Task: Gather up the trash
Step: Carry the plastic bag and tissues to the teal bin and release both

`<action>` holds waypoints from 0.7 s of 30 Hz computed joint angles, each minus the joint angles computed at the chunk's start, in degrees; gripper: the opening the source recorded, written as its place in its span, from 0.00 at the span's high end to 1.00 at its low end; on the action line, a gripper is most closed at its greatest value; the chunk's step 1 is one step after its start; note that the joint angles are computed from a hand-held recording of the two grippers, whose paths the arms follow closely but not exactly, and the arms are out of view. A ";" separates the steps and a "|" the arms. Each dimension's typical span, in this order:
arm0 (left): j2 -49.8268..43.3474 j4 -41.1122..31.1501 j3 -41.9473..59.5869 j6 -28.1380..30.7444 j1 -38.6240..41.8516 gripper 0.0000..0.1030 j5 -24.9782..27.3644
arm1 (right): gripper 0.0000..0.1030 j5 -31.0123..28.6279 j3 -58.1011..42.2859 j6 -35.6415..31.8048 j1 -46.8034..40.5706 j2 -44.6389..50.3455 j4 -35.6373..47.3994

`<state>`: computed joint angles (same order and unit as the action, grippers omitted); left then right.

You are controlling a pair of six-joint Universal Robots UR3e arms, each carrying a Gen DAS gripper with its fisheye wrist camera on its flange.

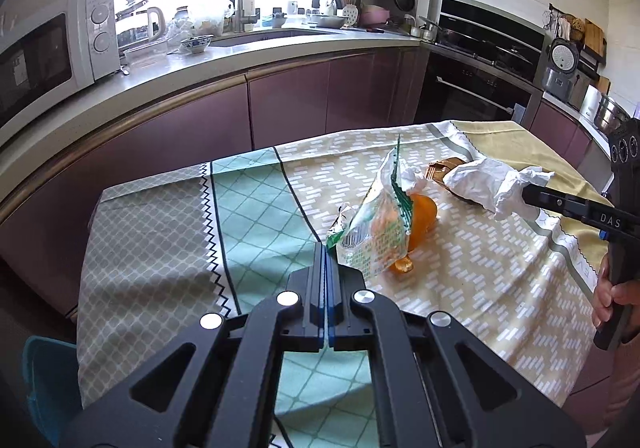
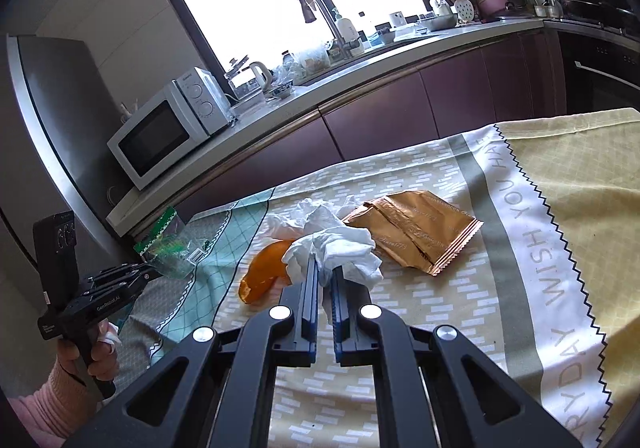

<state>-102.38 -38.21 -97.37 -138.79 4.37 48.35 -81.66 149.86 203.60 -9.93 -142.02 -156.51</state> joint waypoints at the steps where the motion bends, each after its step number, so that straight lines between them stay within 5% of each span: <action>1: 1.20 -0.60 -0.89 0.64 1.08 0.99 -0.43 | 0.95 -1.82 -0.33 0.94 2.63 1.60 -1.84; 11: 12.65 -14.27 -7.62 12.38 16.16 0.99 -7.63 | 0.95 -15.10 -10.50 8.27 27.87 28.94 -20.87; 21: 15.82 -25.07 -8.29 23.07 33.43 0.99 -9.94 | 0.95 -12.13 -29.08 7.26 38.21 52.27 -25.76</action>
